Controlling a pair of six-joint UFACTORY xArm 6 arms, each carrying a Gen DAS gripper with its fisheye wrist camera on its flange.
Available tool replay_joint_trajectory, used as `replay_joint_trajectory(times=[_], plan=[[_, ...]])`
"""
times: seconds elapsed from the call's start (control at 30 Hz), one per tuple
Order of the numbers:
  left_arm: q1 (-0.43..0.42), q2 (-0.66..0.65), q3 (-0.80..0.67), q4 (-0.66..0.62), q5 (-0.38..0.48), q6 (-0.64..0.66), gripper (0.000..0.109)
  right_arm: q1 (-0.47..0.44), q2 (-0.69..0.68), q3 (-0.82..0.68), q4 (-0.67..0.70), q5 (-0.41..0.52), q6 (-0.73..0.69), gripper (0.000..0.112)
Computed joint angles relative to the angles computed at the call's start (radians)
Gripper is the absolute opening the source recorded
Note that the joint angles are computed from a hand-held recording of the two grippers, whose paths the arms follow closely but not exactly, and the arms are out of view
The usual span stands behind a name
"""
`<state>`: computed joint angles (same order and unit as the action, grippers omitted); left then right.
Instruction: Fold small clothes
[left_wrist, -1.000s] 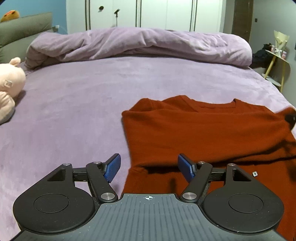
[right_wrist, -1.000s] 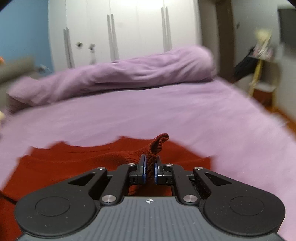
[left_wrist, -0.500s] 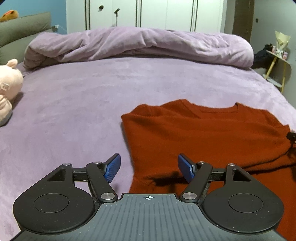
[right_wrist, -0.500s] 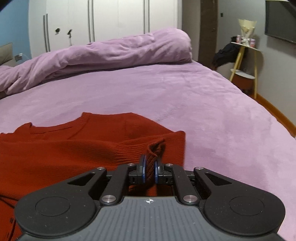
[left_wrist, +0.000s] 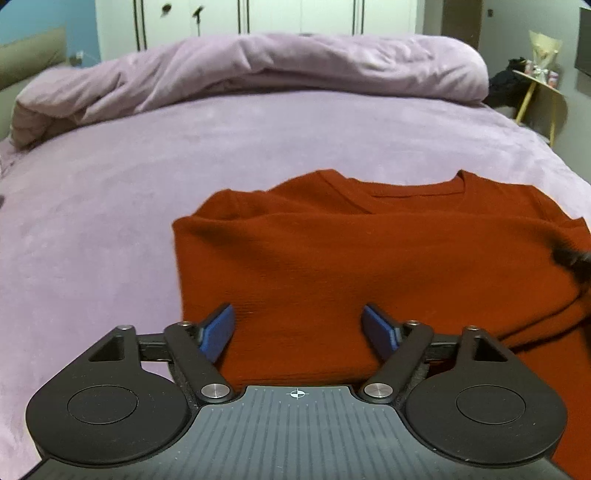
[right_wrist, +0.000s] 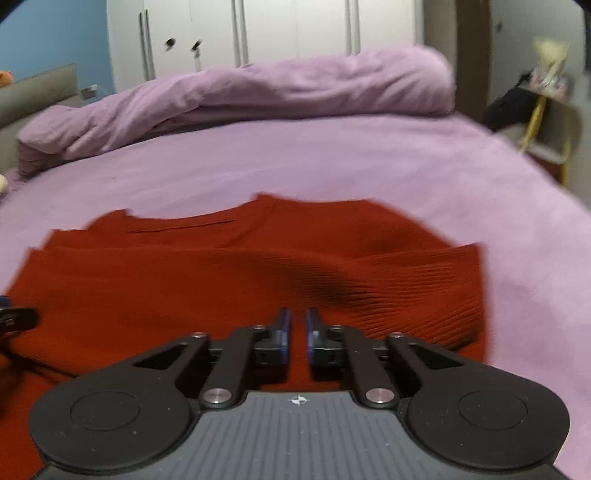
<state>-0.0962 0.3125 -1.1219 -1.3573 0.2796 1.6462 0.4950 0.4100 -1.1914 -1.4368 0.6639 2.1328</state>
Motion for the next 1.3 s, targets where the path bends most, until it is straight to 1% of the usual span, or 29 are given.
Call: replay_joint_trajectory(times=[0.03, 0.1, 0.17, 0.2, 0.23, 0.3, 0.33, 0.37, 0.4, 0.47, 0.53, 0.6, 0.63, 0.67, 0.7, 0.73, 0.8, 0.87, 0.9, 0.97, 1.03, 1.07, 1.1, 1.13, 1.17, 1.2, 1.23, 1.27, 1.3], plan=[[0.007, -0.004, 0.003, -0.004, 0.004, 0.006, 0.083, -0.003, -0.019, 0.027, -0.009, 0.022, 0.042, 0.000], [0.024, -0.021, 0.017, 0.022, 0.023, -0.032, 0.083, -0.005, -0.061, 0.077, -0.020, 0.045, 0.107, 0.000], [0.036, -0.038, 0.035, 0.034, 0.039, -0.044, 0.083, 0.020, -0.086, 0.098, 0.027, 0.082, 0.075, 0.000], [0.039, -0.043, 0.042, 0.029, 0.042, -0.031, 0.083, 0.035, -0.104, 0.110, 0.053, 0.082, 0.059, 0.000], [0.041, -0.046, 0.046, 0.017, 0.043, -0.013, 0.083, 0.045, -0.122, 0.127, 0.040, 0.059, 0.075, 0.004], [0.035, -0.047, 0.053, 0.009, 0.029, 0.002, 0.083, 0.065, -0.156, 0.167, -0.039, 0.015, 0.128, 0.010], [0.030, -0.049, 0.055, 0.014, 0.020, -0.008, 0.083, 0.084, -0.153, 0.172, -0.035, 0.036, 0.102, 0.014], [0.027, -0.049, 0.056, 0.017, 0.013, -0.009, 0.083, 0.097, -0.141, 0.167, 0.002, 0.062, 0.048, 0.015], [0.023, -0.047, 0.056, 0.012, 0.006, 0.003, 0.083, 0.097, -0.135, 0.168, 0.026, 0.063, 0.024, 0.015], [0.019, -0.054, 0.068, 0.033, -0.008, -0.012, 0.083, 0.087, -0.142, 0.182, 0.016, 0.050, 0.043, 0.015], [0.017, -0.074, 0.091, 0.065, -0.022, -0.027, 0.083, 0.079, -0.135, 0.169, 0.044, 0.048, -0.008, 0.015], [0.018, -0.105, 0.124, 0.076, -0.045, -0.009, 0.083, 0.092, -0.129, 0.159, 0.063, 0.067, -0.046, 0.016], [0.029, -0.130, 0.147, 0.108, -0.038, -0.027, 0.083, 0.103, -0.137, 0.164, 0.075, 0.075, -0.047, 0.018], [0.043, -0.155, 0.173, 0.183, -0.027, -0.083, 0.083, 0.109, -0.151, 0.173, 0.098, 0.074, -0.052, 0.019], [0.058, -0.184, 0.204, 0.231, -0.024, -0.117, 0.082, 0.114, -0.173, 0.186, 0.137, 0.070, -0.070, 0.019], [0.077, -0.215, 0.231, 0.238, -0.008, -0.111, 0.082, 0.129, -0.209, 0.213, 0.167, 0.071, -0.070, 0.019], [0.154, -0.308, 0.307, 0.225, 0.082, -0.049, 0.082, 0.174, -0.296, 0.288, 0.242, 0.052, -0.061, 0.027], [0.240, -0.389, 0.380, 0.283, 0.170, -0.051, 0.082, 0.234, -0.390, 0.381, 0.284, 0.057, 0.009, 0.036], [0.292, -0.436, 0.423, 0.323, 0.220, -0.052, 0.082, 0.280, -0.442, 0.431, 0.308, 0.077, 0.046, 0.037], [0.385, -0.509, 0.486, 0.405, 0.305, -0.070, 0.082, 0.395, -0.526, 0.504, 0.379, 0.156, 0.122, 0.044], [0.479, -0.569, 0.536, 0.484, 0.382, -0.087, 0.082, 0.493, -0.577, 0.547, 0.466, 0.220, 0.164, 0.044], [0.510, -0.590, 0.557, 0.506, 0.396, -0.084, 0.082, 0.539, -0.599, 0.567, 0.500, 0.240, 0.191, 0.044], [0.527, -0.606, 0.574, 0.516, 0.392, -0.079, 0.082, 0.574, -0.615, 0.583, 0.515, 0.246, 0.220, 0.045], [0.544, -0.622, 0.592, 0.524, 0.380, -0.078, 0.082, 0.598, -0.623, 0.587, 0.542, 0.257, 0.226, 0.046], [0.567, -0.626, 0.598, 0.533, 0.390, -0.086, 0.082, 0.616, -0.624, 0.585, 0.584, 0.272, 0.210, 0.046], [0.585, -0.617, 0.589, 0.549, 0.414, -0.104, 0.080, 0.632, -0.626, 0.584, 0.609, 0.288, 0.201, 0.046], [0.603, -0.604, 0.576, 0.575, 0.444, -0.137, 0.078, 0.643, -0.635, 0.595, 0.604, 0.291, 0.210, 0.046], [0.616, -0.593, 0.561, 0.596, 0.476, -0.165, 0.074, 0.646, -0.647, 0.610, 0.594, 0.279, 0.229, 0.046], [0.624, -0.584, 0.550, 0.604, 0.502, -0.176, 0.073, 0.634, -0.666, 0.638, 0.579, 0.232, 0.259, 0.046]])
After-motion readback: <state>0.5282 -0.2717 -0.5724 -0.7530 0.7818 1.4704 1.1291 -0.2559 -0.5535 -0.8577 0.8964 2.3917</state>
